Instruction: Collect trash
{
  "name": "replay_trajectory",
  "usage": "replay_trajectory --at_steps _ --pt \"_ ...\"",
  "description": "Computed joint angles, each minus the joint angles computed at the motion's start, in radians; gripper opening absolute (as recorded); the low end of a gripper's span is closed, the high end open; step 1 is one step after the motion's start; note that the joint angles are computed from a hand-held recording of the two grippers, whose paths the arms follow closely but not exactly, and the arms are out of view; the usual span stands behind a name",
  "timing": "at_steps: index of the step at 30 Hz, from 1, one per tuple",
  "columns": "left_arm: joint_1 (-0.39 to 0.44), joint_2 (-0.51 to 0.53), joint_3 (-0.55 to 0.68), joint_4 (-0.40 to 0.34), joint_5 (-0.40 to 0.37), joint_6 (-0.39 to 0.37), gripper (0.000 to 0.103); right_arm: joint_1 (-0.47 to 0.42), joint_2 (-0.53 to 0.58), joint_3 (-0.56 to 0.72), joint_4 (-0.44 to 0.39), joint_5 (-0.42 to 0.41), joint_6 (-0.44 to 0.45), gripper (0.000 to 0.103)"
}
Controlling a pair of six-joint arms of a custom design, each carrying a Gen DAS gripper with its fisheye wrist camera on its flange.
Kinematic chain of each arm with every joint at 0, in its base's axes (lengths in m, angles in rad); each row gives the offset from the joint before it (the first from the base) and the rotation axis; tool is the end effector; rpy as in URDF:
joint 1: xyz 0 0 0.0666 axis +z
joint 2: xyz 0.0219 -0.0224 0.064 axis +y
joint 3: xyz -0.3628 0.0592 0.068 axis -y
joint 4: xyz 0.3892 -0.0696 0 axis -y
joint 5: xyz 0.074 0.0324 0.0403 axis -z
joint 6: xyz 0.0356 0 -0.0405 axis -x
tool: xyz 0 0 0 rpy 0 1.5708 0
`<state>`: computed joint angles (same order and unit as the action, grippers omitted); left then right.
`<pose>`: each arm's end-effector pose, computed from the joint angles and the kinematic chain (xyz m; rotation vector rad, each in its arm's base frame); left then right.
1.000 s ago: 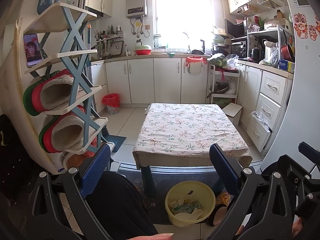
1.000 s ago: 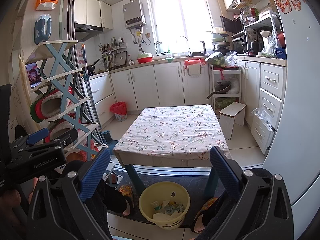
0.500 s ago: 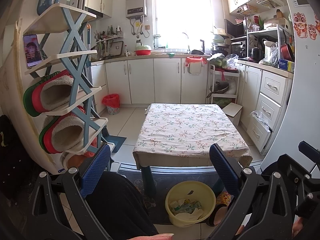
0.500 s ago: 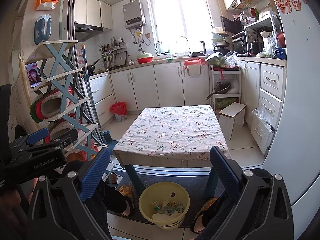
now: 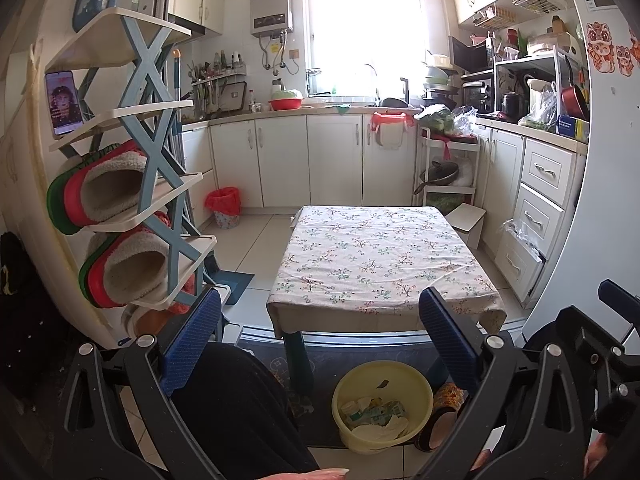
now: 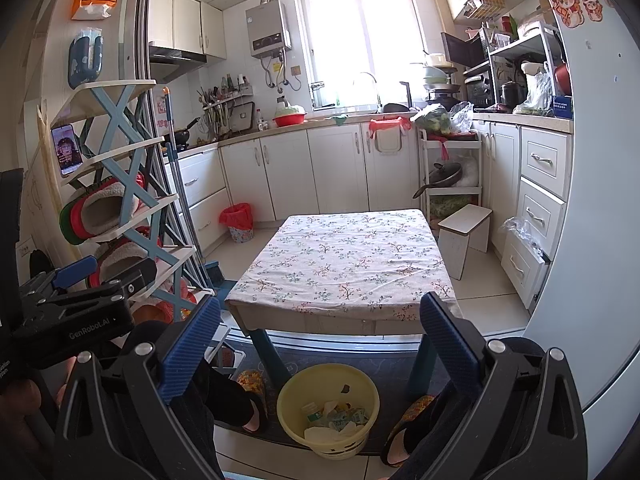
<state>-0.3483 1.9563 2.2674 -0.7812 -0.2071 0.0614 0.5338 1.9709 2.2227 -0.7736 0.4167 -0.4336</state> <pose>0.6498 -0.2286 0.5109 0.1618 2.0239 -0.0467 0.6059 0.3409 0.4819 0.1465 2.0429 0.1665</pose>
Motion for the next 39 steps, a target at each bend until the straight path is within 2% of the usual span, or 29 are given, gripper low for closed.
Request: replay_trajectory --at_steps 39 --pt "-0.004 -0.006 -0.014 0.007 -0.008 -0.002 0.095 -0.001 -0.005 -0.008 0.004 -0.001 -0.001 0.096"
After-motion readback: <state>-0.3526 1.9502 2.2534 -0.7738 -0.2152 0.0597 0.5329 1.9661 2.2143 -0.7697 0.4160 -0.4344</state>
